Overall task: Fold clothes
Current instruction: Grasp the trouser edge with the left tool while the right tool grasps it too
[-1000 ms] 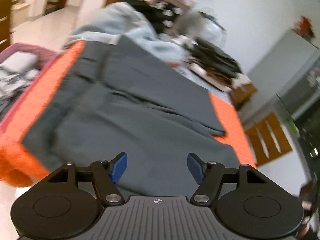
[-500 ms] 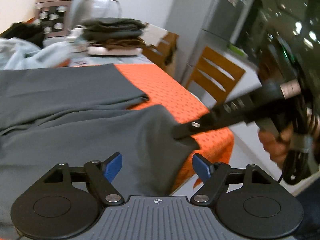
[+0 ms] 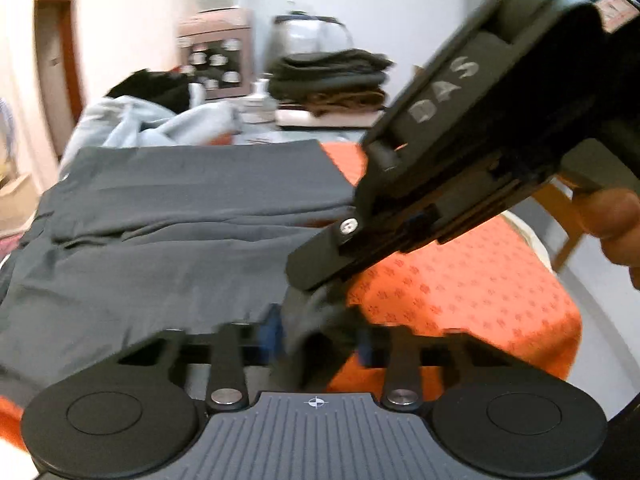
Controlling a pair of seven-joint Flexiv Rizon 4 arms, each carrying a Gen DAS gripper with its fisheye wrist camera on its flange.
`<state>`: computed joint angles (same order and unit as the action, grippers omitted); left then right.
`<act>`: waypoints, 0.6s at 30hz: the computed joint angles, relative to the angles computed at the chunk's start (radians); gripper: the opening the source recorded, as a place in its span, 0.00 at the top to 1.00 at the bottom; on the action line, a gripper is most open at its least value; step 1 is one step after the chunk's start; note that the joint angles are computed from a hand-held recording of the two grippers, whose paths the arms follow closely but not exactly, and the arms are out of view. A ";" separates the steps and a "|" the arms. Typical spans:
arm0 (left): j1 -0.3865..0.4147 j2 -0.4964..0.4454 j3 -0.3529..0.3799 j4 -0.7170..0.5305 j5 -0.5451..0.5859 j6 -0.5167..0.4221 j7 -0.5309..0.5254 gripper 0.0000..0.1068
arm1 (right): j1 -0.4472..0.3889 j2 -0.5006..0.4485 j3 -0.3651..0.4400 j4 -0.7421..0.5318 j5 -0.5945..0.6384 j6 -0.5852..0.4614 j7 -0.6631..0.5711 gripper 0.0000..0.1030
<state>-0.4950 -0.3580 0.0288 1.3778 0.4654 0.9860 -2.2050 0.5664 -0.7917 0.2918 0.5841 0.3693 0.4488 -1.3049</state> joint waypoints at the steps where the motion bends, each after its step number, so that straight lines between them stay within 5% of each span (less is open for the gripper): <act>1: -0.013 0.001 0.012 -0.006 0.018 -0.006 -0.035 0.80 | -0.010 -0.013 0.015 -0.035 0.005 -0.037 -0.046 0.88; 4: -0.037 0.006 0.030 -0.019 0.068 -0.023 -0.120 0.82 | -0.046 -0.037 0.043 -0.122 0.035 -0.136 -0.212 0.84; 11: -0.046 0.022 0.024 -0.047 0.118 -0.084 -0.247 0.83 | -0.070 -0.050 -0.030 -0.169 -0.039 -0.215 -0.769 0.41; 18: -0.088 -0.013 0.024 -0.151 0.187 -0.242 -0.415 0.83 | -0.077 -0.146 -0.038 -0.253 -0.081 -0.190 -1.320 0.37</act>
<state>-0.5833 -0.3711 0.0526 1.2264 0.6528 0.7439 -2.6200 0.4896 -0.9381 0.2540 0.3308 0.2886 0.2585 -2.6247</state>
